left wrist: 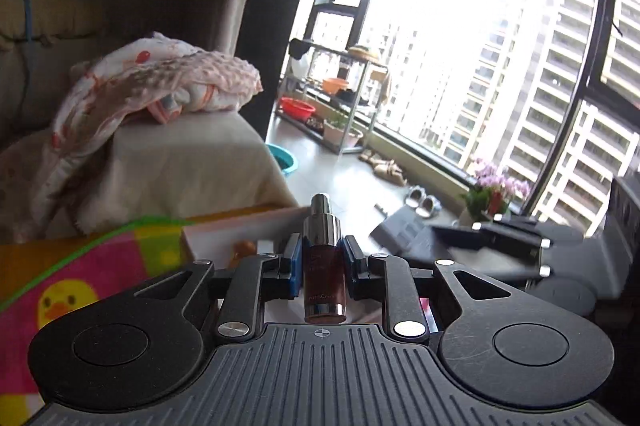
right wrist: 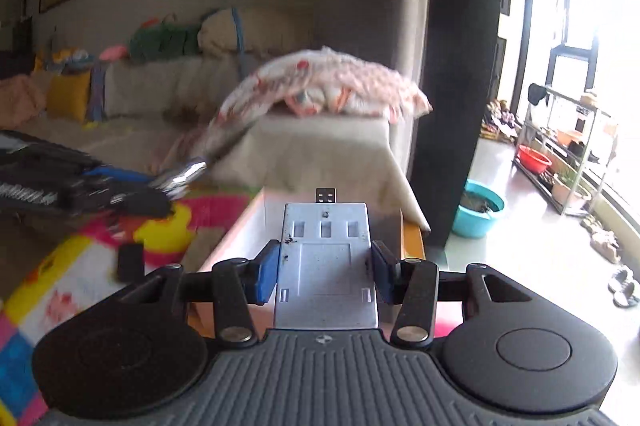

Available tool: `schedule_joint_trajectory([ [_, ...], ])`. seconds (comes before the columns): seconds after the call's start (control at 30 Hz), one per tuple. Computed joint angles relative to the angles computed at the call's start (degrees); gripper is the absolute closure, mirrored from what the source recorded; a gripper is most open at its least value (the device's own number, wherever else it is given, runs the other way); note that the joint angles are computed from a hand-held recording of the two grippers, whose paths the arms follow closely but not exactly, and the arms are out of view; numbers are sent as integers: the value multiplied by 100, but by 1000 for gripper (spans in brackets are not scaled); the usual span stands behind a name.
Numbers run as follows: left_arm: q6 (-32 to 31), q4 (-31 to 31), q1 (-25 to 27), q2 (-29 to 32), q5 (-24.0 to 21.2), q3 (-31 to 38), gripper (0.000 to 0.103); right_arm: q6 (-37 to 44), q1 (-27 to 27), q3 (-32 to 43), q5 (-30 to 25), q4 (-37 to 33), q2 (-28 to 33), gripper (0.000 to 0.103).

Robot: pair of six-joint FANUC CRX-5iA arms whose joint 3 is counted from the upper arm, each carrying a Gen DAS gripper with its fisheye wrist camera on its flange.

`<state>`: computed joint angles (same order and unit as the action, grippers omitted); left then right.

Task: Organize rigid objects
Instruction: 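Carry the hub and cylinder over the pink box and open both grippers, then grasp the black remote with the left gripper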

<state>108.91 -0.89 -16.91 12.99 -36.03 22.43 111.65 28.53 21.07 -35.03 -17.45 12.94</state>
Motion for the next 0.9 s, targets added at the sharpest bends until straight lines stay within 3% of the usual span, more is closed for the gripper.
schedule_joint_trajectory([
  [0.03, 43, 44, 61, 262, -190, 357, 79, 133, -12, 250, -17, -158, 175, 47],
  [0.07, 214, -145, 67, 463, -389, 669, 79, 64, 31, 409, -22, -70, 324, 31],
  [0.1, 383, -391, 39, 585, -510, 847, 79, -197, 118, 432, 28, 215, 412, 28],
  [0.17, 524, -530, 31, 591, -503, 740, 79, -320, 159, 342, -53, 292, 428, 27],
  [0.27, 987, -725, 56, 259, -394, 72, 79, 356, 42, -194, -283, -297, 113, 24],
  [0.4, 2054, -1425, 39, -186, -663, -606, 79, 270, 165, -1263, -105, 136, -366, 24],
  [0.5, 2990, -2151, -51, -465, -1094, -898, 79, -34, 321, -1924, 205, 584, -657, 24],
  [0.6, 4104, -2984, -243, -659, -1817, -976, 79, -233, 353, -2071, 247, 544, -735, 23],
  [0.7, 4719, -2829, -34, -893, -1874, -1281, 79, -670, 403, -2129, 333, 623, -712, 20],
  [0.9, 4531, -2354, 196, -838, -1842, -1356, 79, -1295, 610, -2357, 544, 1143, -636, 20],
])
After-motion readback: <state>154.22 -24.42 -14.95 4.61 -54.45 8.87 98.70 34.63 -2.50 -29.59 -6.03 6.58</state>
